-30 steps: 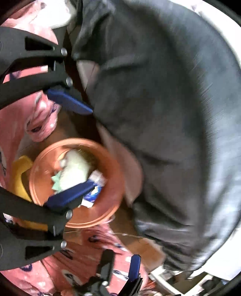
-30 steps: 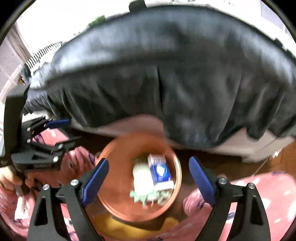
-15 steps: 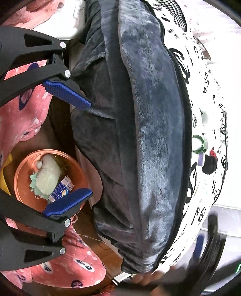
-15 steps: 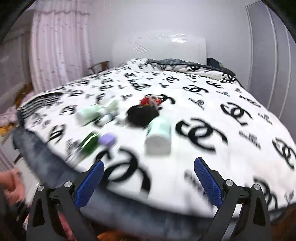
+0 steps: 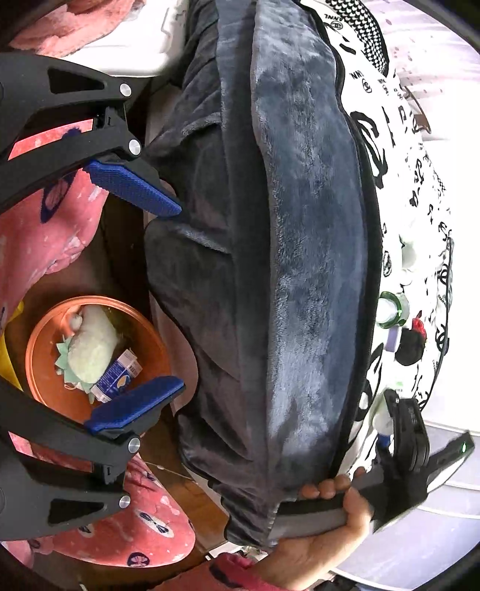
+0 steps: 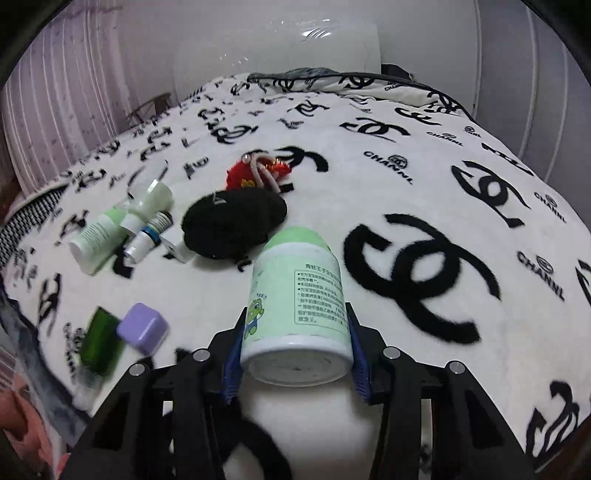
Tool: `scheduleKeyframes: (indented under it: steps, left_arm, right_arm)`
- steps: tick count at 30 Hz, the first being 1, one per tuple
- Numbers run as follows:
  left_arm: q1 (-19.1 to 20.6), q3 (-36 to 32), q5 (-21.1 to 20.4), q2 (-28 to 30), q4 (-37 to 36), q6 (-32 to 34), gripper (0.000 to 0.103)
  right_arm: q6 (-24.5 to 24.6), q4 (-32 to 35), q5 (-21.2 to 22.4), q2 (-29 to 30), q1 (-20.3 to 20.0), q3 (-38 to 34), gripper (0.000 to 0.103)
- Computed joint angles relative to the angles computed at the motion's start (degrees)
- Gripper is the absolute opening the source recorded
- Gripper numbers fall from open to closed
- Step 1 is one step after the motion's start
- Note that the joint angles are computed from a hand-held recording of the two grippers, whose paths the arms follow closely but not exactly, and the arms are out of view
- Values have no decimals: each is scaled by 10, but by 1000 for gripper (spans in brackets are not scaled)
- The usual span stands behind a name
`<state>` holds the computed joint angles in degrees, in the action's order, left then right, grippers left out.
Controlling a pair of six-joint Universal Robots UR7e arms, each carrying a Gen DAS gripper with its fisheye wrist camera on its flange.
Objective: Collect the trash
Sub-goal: 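Grasp the green-capped white bottle with the right gripper while the left grasps the green spray bottle, then carry both bottles to the orange basin and release them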
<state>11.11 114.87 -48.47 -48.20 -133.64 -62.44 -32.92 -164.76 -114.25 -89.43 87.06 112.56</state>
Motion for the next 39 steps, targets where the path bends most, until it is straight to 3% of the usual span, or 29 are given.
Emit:
scheduleKeyframes:
  steps: [7, 12, 16, 20, 23, 27, 32, 34, 39]
  left_arm:
    - [14, -27, 41, 0, 5, 10, 86]
    - [51, -86, 93, 30, -48, 113, 86]
    - [91, -174, 125, 79, -37, 174, 86]
    - [116, -228, 107, 115, -54, 228, 86]
    - [126, -265, 120, 137, -1, 216, 86]
    - [137, -283, 103, 148, 18, 209, 86]
    - [146, -286, 90, 147, 29, 193, 59]
    - [147, -287, 94, 143, 45, 175, 38]
    - [149, -271, 78, 124, 20, 177, 37]
  right_arm:
    - [4, 43, 111, -115, -27, 47, 46]
    - [-25, 80, 188, -210, -51, 89, 46]
    - [-43, 132, 254, -280, -89, 113, 46]
    - [-57, 178, 300, -325, -131, 123, 47]
    - [-65, 198, 314, -341, -154, 127, 46]
    - [-67, 214, 335, -357, -177, 132, 46]
    - [-73, 233, 360, -373, -191, 139, 46]
    - [-76, 237, 363, -376, -193, 142, 46]
    - [-76, 242, 363, -382, -195, 149, 47]
